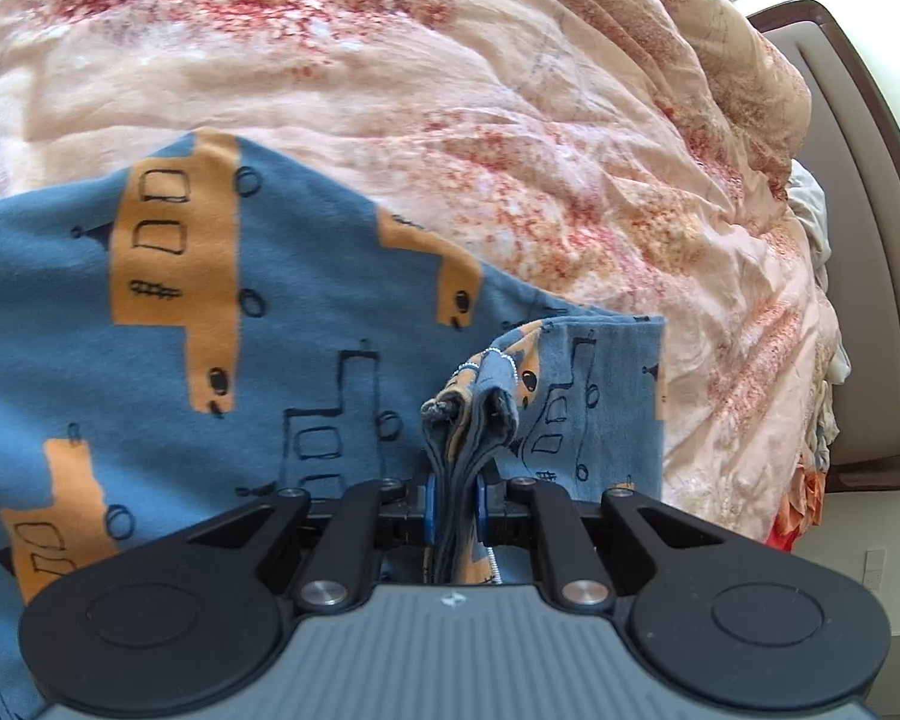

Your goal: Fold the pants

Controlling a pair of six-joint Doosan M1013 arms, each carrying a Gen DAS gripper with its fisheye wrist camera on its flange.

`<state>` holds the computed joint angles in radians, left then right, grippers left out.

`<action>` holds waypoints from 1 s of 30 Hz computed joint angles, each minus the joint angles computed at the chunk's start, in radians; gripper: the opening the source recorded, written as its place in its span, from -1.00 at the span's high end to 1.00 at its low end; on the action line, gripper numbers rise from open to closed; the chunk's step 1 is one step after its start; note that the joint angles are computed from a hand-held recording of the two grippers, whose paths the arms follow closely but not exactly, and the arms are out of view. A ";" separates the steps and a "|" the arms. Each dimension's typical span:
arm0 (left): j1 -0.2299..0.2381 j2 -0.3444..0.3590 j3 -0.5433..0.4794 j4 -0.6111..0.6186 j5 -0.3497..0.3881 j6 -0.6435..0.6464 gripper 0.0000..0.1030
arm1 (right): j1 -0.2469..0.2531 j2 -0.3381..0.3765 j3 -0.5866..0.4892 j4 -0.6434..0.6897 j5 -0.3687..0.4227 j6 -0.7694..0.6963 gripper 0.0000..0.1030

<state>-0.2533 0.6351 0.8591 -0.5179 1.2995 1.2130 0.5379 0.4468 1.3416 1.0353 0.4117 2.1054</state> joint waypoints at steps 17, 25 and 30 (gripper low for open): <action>0.018 -0.041 0.094 -0.094 -0.040 0.059 -0.10 | -0.060 0.109 -0.216 -0.107 0.219 -0.259 0.31; 0.022 -0.013 0.053 -0.092 -0.058 0.050 -0.11 | -0.036 0.103 -0.175 -0.009 0.262 -0.231 0.31; 0.025 -0.005 0.045 -0.107 -0.051 0.045 -0.06 | -0.006 0.125 -0.180 -0.018 0.196 -0.103 0.34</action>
